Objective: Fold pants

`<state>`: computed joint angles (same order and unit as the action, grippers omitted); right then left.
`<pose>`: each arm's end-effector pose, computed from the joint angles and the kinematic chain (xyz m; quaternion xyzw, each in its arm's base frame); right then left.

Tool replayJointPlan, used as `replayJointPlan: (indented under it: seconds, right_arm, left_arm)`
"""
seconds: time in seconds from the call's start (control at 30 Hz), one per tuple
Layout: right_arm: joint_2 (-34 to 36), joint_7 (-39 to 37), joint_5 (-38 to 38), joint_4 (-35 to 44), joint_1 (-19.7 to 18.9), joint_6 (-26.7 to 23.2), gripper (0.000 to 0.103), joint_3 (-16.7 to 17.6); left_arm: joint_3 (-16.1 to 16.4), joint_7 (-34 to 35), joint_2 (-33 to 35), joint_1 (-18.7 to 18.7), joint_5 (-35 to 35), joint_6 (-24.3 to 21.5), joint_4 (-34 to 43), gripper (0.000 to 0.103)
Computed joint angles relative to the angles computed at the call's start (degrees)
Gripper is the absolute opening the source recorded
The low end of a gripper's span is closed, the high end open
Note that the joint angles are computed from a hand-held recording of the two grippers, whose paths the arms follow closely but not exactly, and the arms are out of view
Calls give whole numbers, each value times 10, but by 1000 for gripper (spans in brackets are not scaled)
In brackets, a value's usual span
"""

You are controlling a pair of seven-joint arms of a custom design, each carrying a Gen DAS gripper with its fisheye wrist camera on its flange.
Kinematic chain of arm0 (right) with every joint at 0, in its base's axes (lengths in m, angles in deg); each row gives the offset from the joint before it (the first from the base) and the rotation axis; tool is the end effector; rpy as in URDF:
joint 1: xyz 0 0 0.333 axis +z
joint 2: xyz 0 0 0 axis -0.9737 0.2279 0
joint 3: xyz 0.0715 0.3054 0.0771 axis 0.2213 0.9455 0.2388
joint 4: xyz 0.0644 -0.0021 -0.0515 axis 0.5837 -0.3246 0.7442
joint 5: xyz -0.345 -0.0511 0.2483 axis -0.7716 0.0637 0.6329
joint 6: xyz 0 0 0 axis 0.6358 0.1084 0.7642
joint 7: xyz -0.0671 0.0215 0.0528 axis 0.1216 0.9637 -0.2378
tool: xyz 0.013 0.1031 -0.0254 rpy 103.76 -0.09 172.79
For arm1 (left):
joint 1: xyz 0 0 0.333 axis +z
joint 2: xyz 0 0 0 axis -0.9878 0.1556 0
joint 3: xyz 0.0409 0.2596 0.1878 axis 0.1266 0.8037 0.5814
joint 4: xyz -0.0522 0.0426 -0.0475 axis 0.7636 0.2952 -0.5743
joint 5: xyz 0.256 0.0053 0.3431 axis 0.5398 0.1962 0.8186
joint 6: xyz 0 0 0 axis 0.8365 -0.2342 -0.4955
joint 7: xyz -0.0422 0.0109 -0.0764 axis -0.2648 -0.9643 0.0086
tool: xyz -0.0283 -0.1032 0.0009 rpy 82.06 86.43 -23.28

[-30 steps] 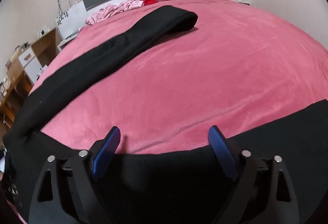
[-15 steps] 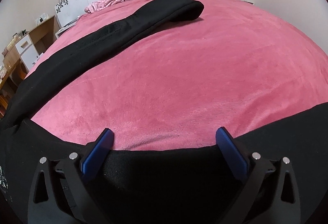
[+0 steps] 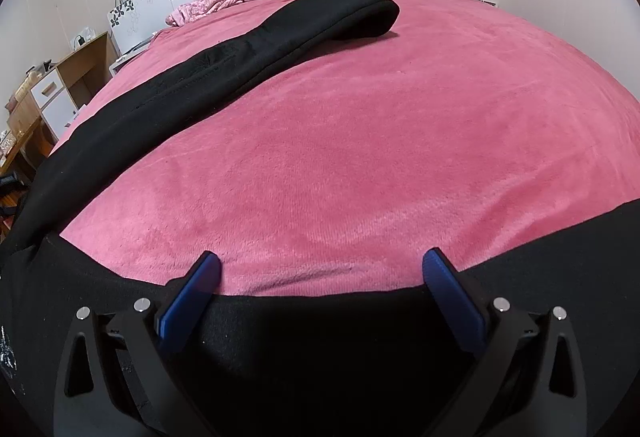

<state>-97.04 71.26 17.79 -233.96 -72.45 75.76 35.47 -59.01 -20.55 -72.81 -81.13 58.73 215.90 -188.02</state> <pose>0.4659 -0.1086 0.4234 -0.7222 0.5959 -0.1600 0.3126 0.4741 -0.1259 0.4221 -0.8855 0.3839 -0.1645 0.2034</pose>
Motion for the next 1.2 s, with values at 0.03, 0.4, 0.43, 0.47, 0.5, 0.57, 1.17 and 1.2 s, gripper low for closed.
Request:
replayJointPlan:
  seconds: [0.03, 0.4, 0.43, 0.47, 0.5, 0.57, 1.17, 1.2]
  right_arm:
    - [0, 0, 0, 0, 0, 0, 101, 0]
    - [2, 1, -1, 1, 0, 2, 101, 1]
    - [3, 1, 0, 2, 0, 3, 101, 1]
    - [3, 1, 0, 2, 0, 2, 101, 2]
    - [3, 1, 0, 2, 0, 3, 101, 2]
    - [3, 1, -1, 2, -1, 3, 101, 2]
    - [7, 6, -7, 1, 1, 16, 101, 6]
    - [8, 7, -9, 1, 1, 19, 101, 7]
  left_arm:
    - [-6, -7, -1, 2, 11, 0, 0, 65]
    - [-60, -107, -78, 11, 90, 37, -27, 14]
    - [-62, -110, -84, 11, 92, 35, -27, 14]
    - [-66, -116, -94, 10, 96, 33, -30, 14]
    - [-70, -120, -106, 10, 99, 31, -34, 14]
    - [-75, -120, -123, 7, 101, 31, -37, 14]
    - [-216, -274, -313, -79, -8, 92, -179, 14]
    - [-222, -289, -308, -80, -13, 98, -185, 14]
